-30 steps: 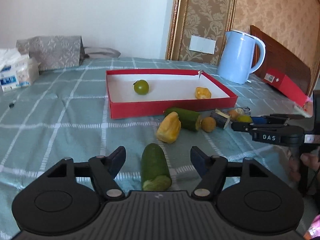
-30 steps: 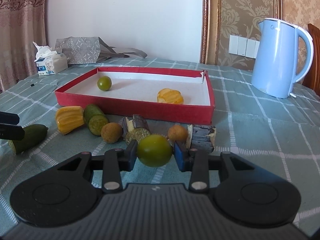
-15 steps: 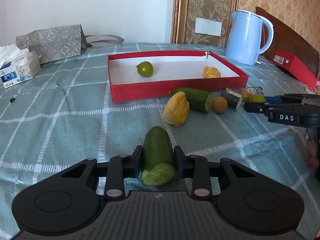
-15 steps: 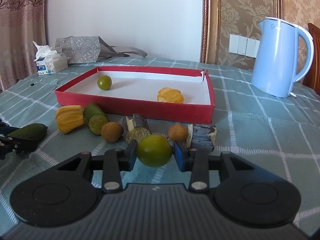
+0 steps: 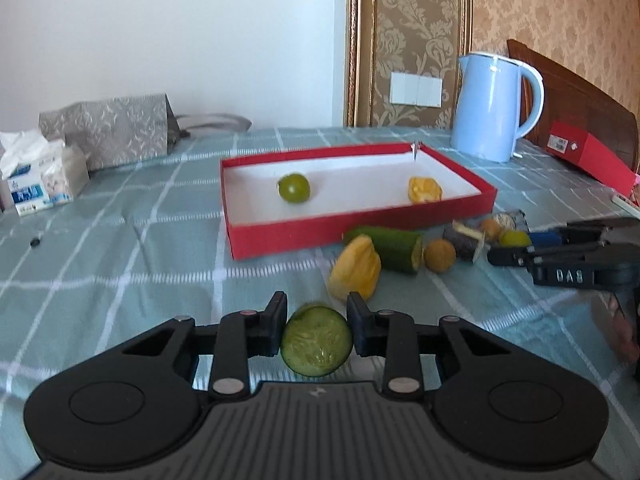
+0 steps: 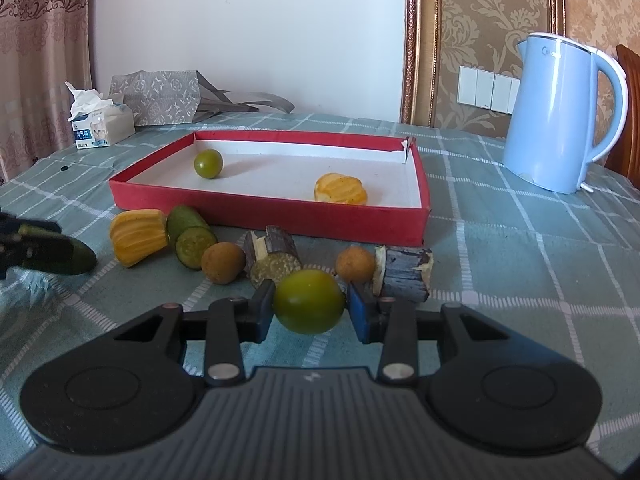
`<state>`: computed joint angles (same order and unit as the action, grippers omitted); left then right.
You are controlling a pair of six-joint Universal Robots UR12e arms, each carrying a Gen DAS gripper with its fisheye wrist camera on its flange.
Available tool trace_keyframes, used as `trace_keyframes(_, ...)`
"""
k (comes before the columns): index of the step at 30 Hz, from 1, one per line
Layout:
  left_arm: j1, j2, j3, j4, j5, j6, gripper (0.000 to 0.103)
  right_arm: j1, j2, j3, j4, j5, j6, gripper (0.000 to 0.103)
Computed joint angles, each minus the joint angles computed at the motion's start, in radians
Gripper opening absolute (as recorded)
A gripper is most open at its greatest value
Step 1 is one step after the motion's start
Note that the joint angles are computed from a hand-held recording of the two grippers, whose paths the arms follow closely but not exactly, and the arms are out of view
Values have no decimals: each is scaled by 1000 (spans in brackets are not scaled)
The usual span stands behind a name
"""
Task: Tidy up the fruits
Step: 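Carry the cucumber chunk in the left gripper over the tray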
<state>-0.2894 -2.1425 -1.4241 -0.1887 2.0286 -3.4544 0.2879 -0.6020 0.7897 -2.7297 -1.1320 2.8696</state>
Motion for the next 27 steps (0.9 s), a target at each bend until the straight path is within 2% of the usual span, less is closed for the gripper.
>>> trace_keyframes(6, 12, -27, 59, 41, 27, 60, 30, -1, 1, -2, 6, 0, 1, 37)
trace_keyframes(7, 14, -32, 71, 47, 30, 77, 25, -1, 1, -2, 6, 0, 1, 37)
trace_keyframes(8, 16, -40, 88, 49, 42, 91, 2, -1, 1, -3, 8, 1, 1, 37)
trace_keyframes(11, 28, -66, 148, 48, 53, 145, 2, -1, 0, -1, 10, 0, 3, 37)
trace_keyframes(12, 29, -84, 181, 22, 99, 129, 2, -1, 0, -2, 13, 0, 3, 37)
trace_keyframes(13, 35, -89, 192, 13, 104, 107, 2, -1, 0, -2, 15, 0, 3, 37)
trace_keyframes(15, 49, -73, 163, 55, 37, 85, 3, -1, 0, -2, 13, 1, 5, 37)
trace_keyframes(17, 44, -60, 130, 87, 50, 109, 5, -1, 1, -6, 22, 4, 5, 37)
trace_keyframes(20, 36, -20, 56, 91, 19, 140, 14, -1, 2, -10, 32, 9, -4, 37)
trace_keyframes(22, 38, 14, -11, 128, -70, 173, 23, -1, 3, -11, 35, 9, -11, 37)
trace_keyframes(23, 38, 24, -38, 161, -105, 196, 34, -1, 3, -11, 33, 8, -10, 37)
trace_keyframes(24, 37, 32, -61, 188, -137, 219, 57, -1, 3, -10, 32, 8, -9, 37)
trace_keyframes(26, 41, 47, -101, 225, -220, 289, 85, -1, 3, -12, 37, 7, -7, 37)
trace_keyframes(27, 36, 42, -107, 254, -218, 324, 85, -1, 4, -14, 41, 7, -5, 37)
